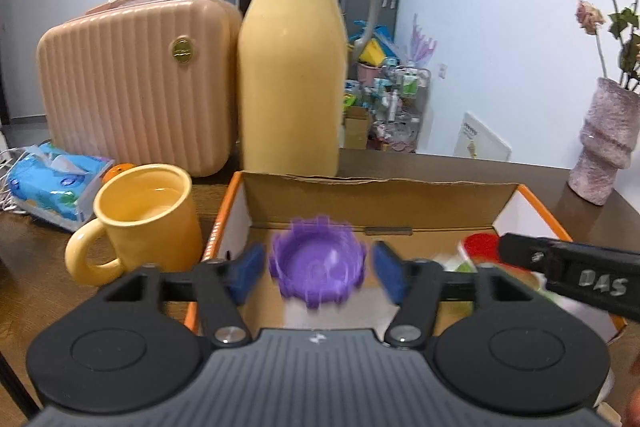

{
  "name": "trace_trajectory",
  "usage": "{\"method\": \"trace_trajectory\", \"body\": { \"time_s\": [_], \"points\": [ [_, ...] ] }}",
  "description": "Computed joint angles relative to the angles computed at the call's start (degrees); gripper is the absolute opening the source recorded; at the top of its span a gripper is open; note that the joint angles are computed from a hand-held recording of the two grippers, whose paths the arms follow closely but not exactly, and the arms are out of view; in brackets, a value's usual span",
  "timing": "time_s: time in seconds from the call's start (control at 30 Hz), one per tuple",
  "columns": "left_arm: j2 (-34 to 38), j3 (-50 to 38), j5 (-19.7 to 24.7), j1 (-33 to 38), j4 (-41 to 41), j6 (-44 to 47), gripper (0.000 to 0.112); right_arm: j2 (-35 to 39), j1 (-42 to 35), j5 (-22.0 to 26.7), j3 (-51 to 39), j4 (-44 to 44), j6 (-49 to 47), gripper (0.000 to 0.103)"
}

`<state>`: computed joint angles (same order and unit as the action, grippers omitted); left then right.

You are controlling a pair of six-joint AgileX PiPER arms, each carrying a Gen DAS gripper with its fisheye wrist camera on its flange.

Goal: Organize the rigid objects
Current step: 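Open both grippers to drop the spray bottle and purple cap into the box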

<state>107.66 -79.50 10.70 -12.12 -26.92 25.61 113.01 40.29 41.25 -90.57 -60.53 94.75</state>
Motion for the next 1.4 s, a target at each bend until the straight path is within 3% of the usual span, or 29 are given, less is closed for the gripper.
{"method": "trace_trajectory", "body": {
  "time_s": [0.07, 0.17, 0.33, 0.53, 1.03, 1.4],
  "points": [
    [-0.1, 0.4, -1.4, -0.3, 7.6, -8.0, 0.089, -0.5, 0.4, 1.0, 0.6, -1.5, 1.5, 0.068],
    [-0.2, 0.4, -1.3, 0.0, 9.5, -10.3, 0.098, -1.1, 0.8, 1.4, 1.3, -2.8, 2.6, 0.083],
    [-1.0, 1.5, -2.6, -0.3, 11.4, -11.6, 0.101, -1.2, 1.1, 1.9, 1.1, -3.0, 1.9, 0.095],
    [-1.7, 2.3, -3.3, -0.4, 10.2, -10.2, 0.103, -1.3, 1.5, 2.6, 1.2, -3.2, 1.6, 0.1],
    [-5.0, 6.2, -4.3, 0.7, 4.4, -4.5, 0.103, -3.5, 4.1, 5.0, 4.5, -6.9, 4.8, 0.101],
    [-11.2, 12.6, -4.8, 2.2, -9.0, 9.4, 0.103, -7.5, 9.0, 8.1, 10.4, -12.2, 10.5, 0.101]
  ]
}}
